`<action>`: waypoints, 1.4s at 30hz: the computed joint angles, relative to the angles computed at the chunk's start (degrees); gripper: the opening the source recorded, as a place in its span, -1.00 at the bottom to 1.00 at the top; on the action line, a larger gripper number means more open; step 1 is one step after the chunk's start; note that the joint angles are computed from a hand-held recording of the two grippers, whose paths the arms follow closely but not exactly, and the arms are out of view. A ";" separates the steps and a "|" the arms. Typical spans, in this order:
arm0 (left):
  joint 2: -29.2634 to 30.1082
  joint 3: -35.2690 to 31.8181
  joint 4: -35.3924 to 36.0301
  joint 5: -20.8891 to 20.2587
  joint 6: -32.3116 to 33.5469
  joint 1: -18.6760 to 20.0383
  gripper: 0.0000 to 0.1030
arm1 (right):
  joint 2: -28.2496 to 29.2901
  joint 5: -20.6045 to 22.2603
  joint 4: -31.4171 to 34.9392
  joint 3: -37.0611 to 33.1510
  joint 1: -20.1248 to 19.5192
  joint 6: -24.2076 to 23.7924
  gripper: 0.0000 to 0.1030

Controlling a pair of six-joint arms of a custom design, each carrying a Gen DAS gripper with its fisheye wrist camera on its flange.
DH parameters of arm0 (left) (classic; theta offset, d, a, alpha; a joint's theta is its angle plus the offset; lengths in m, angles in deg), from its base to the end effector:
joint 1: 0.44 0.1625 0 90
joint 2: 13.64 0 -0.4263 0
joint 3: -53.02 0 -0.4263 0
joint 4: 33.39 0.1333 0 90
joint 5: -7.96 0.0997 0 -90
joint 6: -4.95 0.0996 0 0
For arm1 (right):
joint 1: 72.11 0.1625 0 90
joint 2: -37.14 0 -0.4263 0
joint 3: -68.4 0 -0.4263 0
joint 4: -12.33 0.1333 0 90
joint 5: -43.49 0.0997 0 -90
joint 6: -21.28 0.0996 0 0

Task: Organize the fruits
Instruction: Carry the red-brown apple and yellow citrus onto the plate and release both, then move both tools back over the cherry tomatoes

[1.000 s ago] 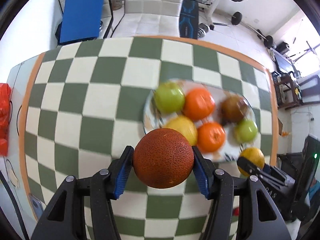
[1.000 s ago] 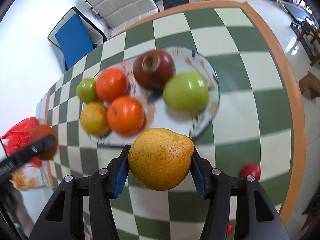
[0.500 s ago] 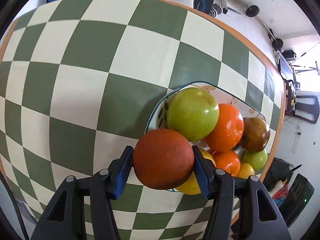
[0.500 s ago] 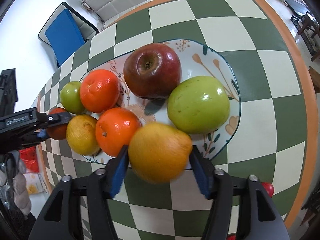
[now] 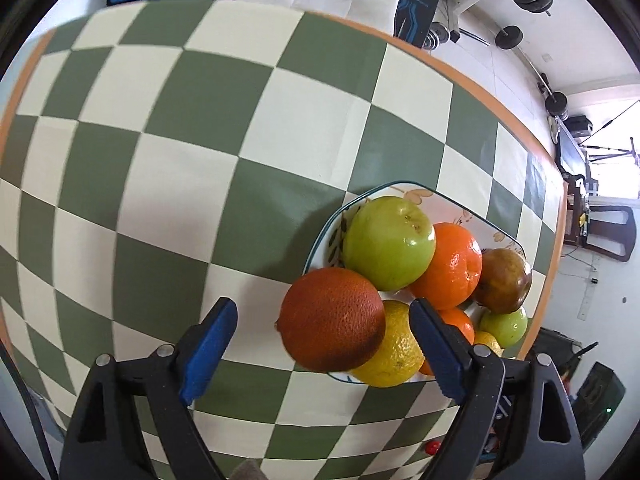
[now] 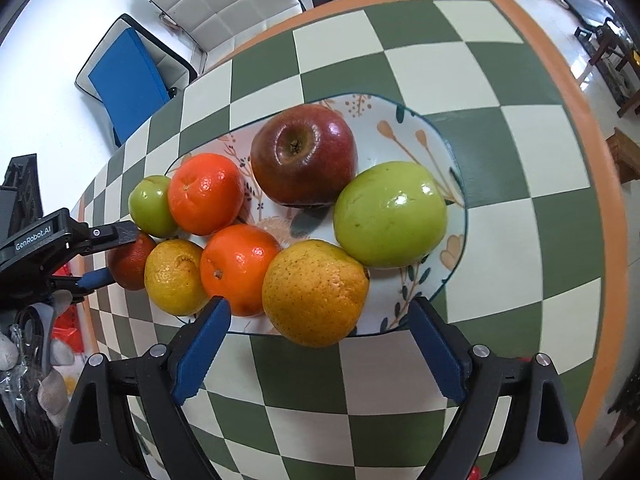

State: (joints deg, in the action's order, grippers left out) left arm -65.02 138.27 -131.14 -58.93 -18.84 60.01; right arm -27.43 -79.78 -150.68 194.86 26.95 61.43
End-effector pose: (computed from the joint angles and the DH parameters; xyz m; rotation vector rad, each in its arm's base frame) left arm -0.1801 -0.6672 0.1318 0.2506 2.5577 0.2966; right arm 0.1561 -0.4792 0.1090 -0.7806 -2.5199 0.5614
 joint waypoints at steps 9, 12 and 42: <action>-9.22 13.34 -8.06 13.42 3.67 -6.79 0.71 | -1.22 -11.00 9.45 -1.73 6.30 2.38 0.79; -12.33 17.56 -9.44 13.95 4.27 -8.54 0.71 | -2.46 -12.90 11.09 -1.16 8.07 3.19 0.79; -38.64 29.43 -5.62 10.59 2.00 -29.45 0.71 | -15.10 -26.77 47.91 -4.87 38.33 33.56 0.79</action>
State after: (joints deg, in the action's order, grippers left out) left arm -103.65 167.69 -136.76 -48.34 -16.84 30.56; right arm -42.54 -106.56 -102.77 189.99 65.28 94.99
